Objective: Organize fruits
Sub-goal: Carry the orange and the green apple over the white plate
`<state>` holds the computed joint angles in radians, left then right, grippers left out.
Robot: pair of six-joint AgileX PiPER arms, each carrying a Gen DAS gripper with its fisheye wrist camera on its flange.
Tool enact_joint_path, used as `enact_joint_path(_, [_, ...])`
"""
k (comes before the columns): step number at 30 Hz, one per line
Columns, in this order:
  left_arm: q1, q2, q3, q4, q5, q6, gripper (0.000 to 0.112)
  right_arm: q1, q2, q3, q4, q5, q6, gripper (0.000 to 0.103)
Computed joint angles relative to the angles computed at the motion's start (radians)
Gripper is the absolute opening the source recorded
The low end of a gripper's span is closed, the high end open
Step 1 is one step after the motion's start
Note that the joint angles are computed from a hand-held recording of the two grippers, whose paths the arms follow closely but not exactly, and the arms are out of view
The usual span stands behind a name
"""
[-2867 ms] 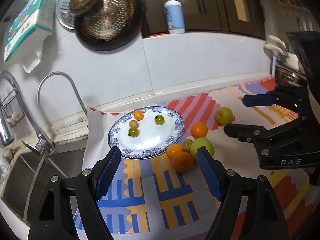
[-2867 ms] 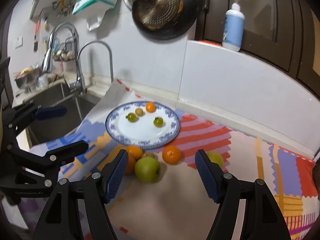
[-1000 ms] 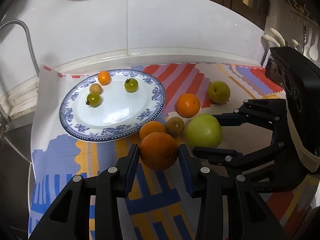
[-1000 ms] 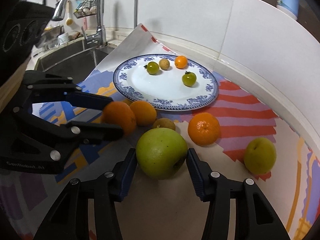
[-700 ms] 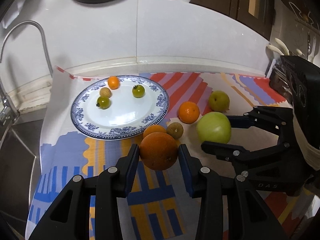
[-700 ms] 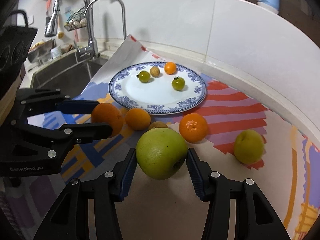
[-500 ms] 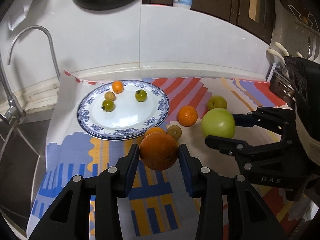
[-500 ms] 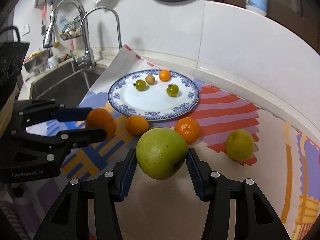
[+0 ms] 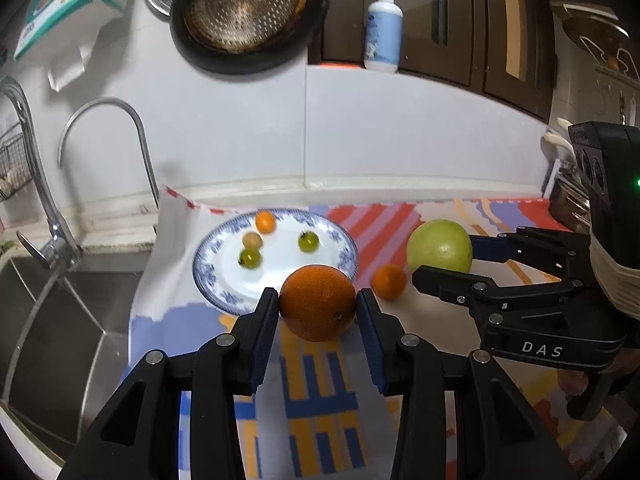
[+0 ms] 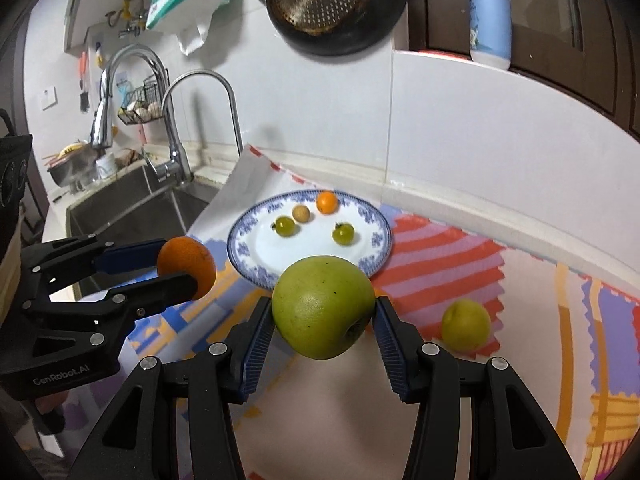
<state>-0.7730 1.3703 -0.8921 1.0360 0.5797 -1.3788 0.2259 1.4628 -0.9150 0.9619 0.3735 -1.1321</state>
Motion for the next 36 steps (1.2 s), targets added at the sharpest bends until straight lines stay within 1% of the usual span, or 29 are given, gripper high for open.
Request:
enact_joint_path(4, [0.039, 0.016, -0.029, 0.023, 0.004, 0.013, 0.04, 0.016, 0.028, -0.051, -0.027, 0.002, 0.033, 0.051])
enact_joint_path(10, [0.109, 0.063, -0.079, 0.058, -0.003, 0.056, 0.04, 0.033, 0.139, -0.194, -0.109, 0.019, 0.142, 0.051])
enact_joint_path(14, [0.183, 0.106, -0.119, 0.043, -0.037, 0.109, 0.04, 0.046, 0.226, -0.308, -0.178, 0.047, 0.237, 0.051])
enact_joint_path(17, [0.247, 0.15, -0.162, 0.009, -0.073, 0.172, 0.04, 0.068, 0.288, -0.395, -0.266, 0.047, 0.324, 0.051])
enact_joint_path(20, [0.299, 0.197, -0.205, -0.04, -0.104, 0.243, 0.04, 0.084, 0.349, -0.485, -0.348, 0.067, 0.4, 0.051])
enact_joint_path(22, [0.331, 0.232, -0.238, -0.081, -0.119, 0.293, 0.04, 0.097, 0.399, -0.56, -0.424, 0.09, 0.472, 0.051])
enact_joint_path(24, [0.354, 0.262, -0.258, -0.108, -0.136, 0.324, 0.04, 0.103, 0.446, -0.625, -0.471, 0.113, 0.521, 0.051])
enact_joint_path(28, [0.404, 0.33, -0.308, -0.214, -0.168, 0.43, 0.04, 0.113, 0.549, -0.777, -0.566, 0.182, 0.639, 0.051])
enact_joint_path(30, [0.418, 0.363, -0.332, -0.237, -0.171, 0.457, 0.04, 0.113, 0.608, -0.858, -0.595, 0.229, 0.685, 0.051])
enact_joint_path(34, [0.441, 0.425, -0.38, -0.285, -0.174, 0.519, 0.04, 0.115, 0.702, -0.98, -0.644, 0.291, 0.748, 0.051])
enact_joint_path(36, [0.461, 0.457, -0.406, -0.337, -0.18, 0.574, 0.04, 0.117, 0.745, -1.039, -0.661, 0.319, 0.774, 0.051])
